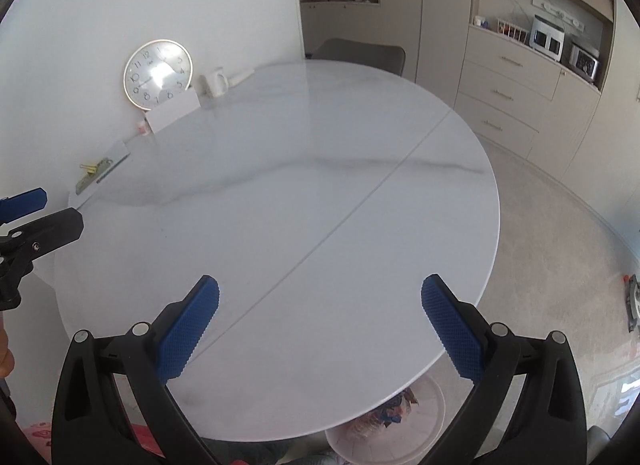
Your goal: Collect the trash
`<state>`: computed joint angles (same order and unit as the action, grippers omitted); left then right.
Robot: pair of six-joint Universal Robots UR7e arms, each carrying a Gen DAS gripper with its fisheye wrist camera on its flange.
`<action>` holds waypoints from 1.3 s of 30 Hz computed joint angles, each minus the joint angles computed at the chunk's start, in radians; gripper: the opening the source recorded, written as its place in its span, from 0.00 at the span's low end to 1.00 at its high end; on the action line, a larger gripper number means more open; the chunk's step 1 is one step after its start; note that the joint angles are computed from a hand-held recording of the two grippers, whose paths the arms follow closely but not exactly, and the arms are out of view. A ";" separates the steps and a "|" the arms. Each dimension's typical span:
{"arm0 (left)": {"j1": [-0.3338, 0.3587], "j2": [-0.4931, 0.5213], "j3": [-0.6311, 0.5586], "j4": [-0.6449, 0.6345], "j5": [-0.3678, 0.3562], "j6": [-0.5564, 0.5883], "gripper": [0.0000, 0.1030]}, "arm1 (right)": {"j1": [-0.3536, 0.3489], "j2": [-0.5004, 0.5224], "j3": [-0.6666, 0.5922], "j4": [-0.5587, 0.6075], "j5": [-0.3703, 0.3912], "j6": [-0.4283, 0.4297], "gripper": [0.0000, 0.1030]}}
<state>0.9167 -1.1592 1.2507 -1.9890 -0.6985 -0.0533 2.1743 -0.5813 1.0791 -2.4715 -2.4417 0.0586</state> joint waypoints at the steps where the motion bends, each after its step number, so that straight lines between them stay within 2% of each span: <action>1: 0.000 -0.002 -0.008 -0.006 0.004 -0.004 0.92 | 0.008 0.014 -0.027 -0.001 -0.006 -0.018 0.98; 7: -0.019 -0.022 -0.001 -0.020 0.052 -0.045 0.92 | 0.032 0.040 -0.102 0.003 0.000 -0.073 0.98; 13: -0.039 -0.029 0.018 0.017 0.086 -0.129 0.92 | 0.030 0.012 -0.090 0.021 0.029 -0.110 0.98; 23: -0.058 -0.036 0.051 0.137 0.099 -0.282 0.92 | 0.020 -0.050 -0.010 0.054 0.059 -0.106 0.98; 39: -0.072 -0.033 0.062 0.160 0.122 -0.319 0.92 | 0.011 -0.074 0.028 0.017 0.073 -0.133 0.98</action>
<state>0.8450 -1.1919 1.3130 -1.8292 -0.5770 -0.3727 2.1853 -0.6550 1.1067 -2.4541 -2.3691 -0.0744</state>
